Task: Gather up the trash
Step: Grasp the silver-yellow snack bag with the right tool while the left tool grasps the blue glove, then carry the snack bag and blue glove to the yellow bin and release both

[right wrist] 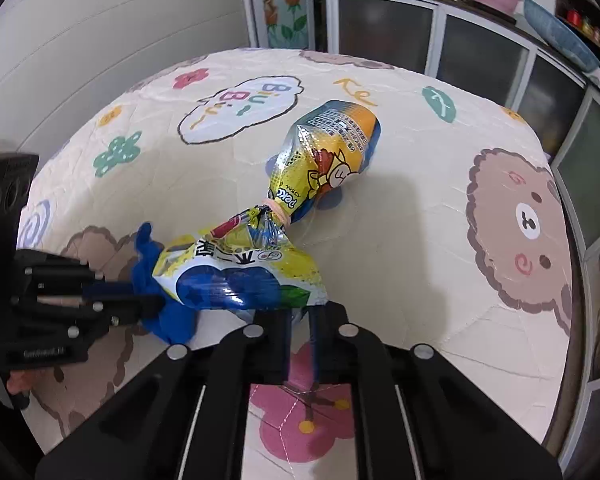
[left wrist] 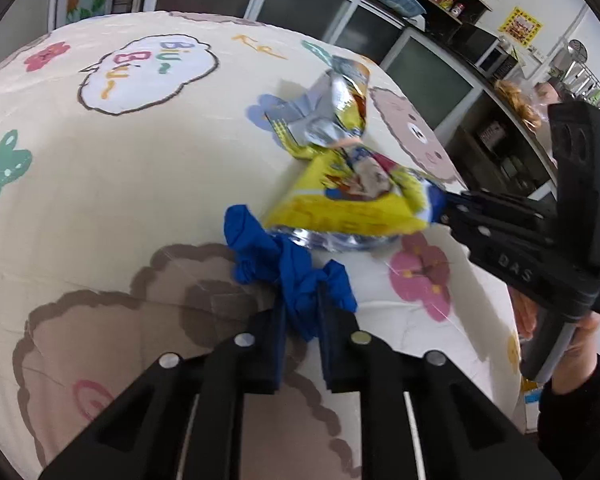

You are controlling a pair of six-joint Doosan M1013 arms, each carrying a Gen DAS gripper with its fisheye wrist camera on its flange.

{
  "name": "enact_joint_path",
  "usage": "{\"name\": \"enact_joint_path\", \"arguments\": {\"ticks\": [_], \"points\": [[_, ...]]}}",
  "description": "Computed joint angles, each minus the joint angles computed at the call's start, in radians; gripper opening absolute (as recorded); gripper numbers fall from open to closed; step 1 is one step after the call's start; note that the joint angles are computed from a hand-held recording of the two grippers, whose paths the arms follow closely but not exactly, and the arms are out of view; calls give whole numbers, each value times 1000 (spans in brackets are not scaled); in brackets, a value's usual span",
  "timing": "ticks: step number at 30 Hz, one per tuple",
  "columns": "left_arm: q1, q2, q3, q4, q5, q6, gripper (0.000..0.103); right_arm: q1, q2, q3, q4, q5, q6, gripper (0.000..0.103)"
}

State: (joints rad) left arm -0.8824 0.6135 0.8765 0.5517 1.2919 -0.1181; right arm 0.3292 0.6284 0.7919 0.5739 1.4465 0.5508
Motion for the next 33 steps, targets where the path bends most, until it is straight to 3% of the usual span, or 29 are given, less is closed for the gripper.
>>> {"name": "enact_joint_path", "arguments": {"ticks": [5,25,33], "points": [[-13,-2,-7,24,-3,17,3,-12,-9,8,28,-12,25,3],[-69,-51,23,132,5,-26,2,-36,-91,92,67,-72,47,1],[-100,-48,-3,165,39,-5,2,-76,-142,149,116,-75,51,1]]}}
